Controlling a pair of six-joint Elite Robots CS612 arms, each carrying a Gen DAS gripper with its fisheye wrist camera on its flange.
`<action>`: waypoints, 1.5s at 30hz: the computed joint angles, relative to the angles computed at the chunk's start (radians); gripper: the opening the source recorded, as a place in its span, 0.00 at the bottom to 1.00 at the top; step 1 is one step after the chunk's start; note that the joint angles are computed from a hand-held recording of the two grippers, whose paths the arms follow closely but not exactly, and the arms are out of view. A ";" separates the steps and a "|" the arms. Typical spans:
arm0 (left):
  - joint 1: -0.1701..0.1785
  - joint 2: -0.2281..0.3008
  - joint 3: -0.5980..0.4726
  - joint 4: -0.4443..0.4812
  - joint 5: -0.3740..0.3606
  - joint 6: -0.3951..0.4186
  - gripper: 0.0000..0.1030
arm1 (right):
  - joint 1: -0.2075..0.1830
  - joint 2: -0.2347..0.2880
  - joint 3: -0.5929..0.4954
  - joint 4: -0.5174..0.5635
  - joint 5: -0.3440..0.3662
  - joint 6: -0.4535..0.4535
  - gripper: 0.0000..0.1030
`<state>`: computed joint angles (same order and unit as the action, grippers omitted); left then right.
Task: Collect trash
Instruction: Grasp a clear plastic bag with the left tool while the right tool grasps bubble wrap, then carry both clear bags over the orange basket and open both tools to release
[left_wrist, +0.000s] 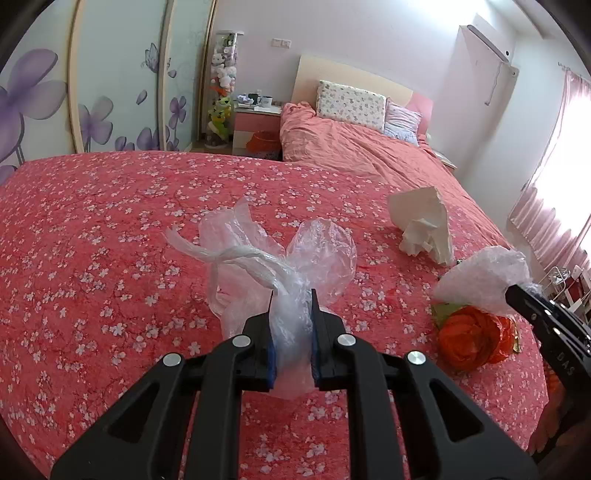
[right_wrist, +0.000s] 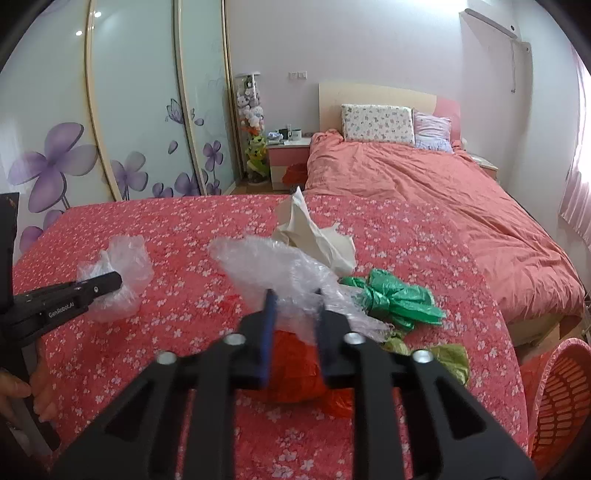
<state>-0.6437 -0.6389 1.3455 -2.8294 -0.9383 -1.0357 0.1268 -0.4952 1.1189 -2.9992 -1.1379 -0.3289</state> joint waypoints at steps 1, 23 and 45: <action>-0.001 0.000 -0.002 0.002 -0.001 -0.002 0.13 | 0.000 -0.002 0.003 0.002 0.004 0.000 0.13; -0.059 0.011 -0.087 -0.009 0.031 0.138 0.13 | -0.085 -0.122 0.197 -0.248 0.029 0.116 0.09; -0.118 0.161 -0.394 -0.028 -0.096 0.388 0.13 | -0.217 -0.149 0.301 -0.378 -0.031 0.254 0.09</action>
